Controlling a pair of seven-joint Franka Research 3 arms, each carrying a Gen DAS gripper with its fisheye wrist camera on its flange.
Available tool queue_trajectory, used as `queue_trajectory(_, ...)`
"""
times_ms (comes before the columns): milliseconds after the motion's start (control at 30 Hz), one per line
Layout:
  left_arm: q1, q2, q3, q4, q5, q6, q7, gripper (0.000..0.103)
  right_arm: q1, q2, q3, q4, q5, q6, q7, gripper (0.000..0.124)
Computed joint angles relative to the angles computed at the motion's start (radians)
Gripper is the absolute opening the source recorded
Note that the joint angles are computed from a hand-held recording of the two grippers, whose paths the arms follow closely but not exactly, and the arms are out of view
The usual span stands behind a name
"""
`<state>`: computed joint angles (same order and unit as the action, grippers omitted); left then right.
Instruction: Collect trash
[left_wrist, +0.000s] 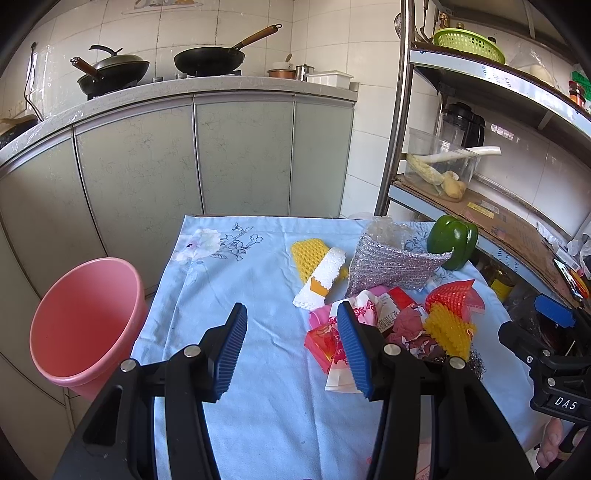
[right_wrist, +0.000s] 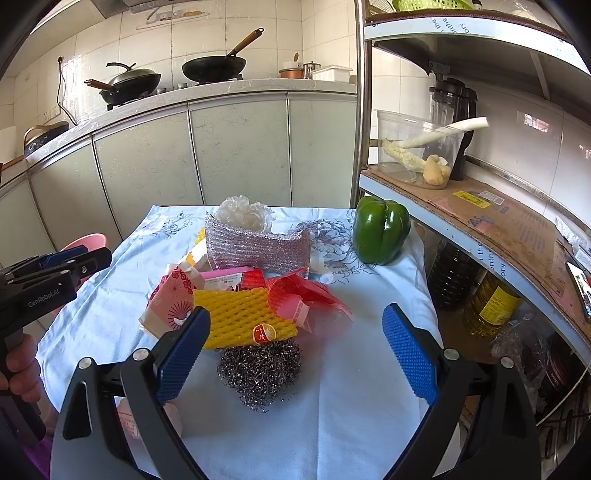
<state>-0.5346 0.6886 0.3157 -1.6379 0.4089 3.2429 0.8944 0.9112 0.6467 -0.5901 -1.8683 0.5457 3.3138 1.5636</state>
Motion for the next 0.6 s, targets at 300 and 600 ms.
queue_trajectory(300,0.105,-0.005,-0.121,-0.011,-0.017,0.039,0.063,0.05,0.0,0.003,0.005,0.001,0.008,0.009,-0.003,0.095)
queue_trajectory(600,0.471,0.009,-0.556,-0.013,0.026,0.019,0.268,0.05,-0.063,-0.022,0.081,-0.006,0.023,0.034,-0.057,0.095)
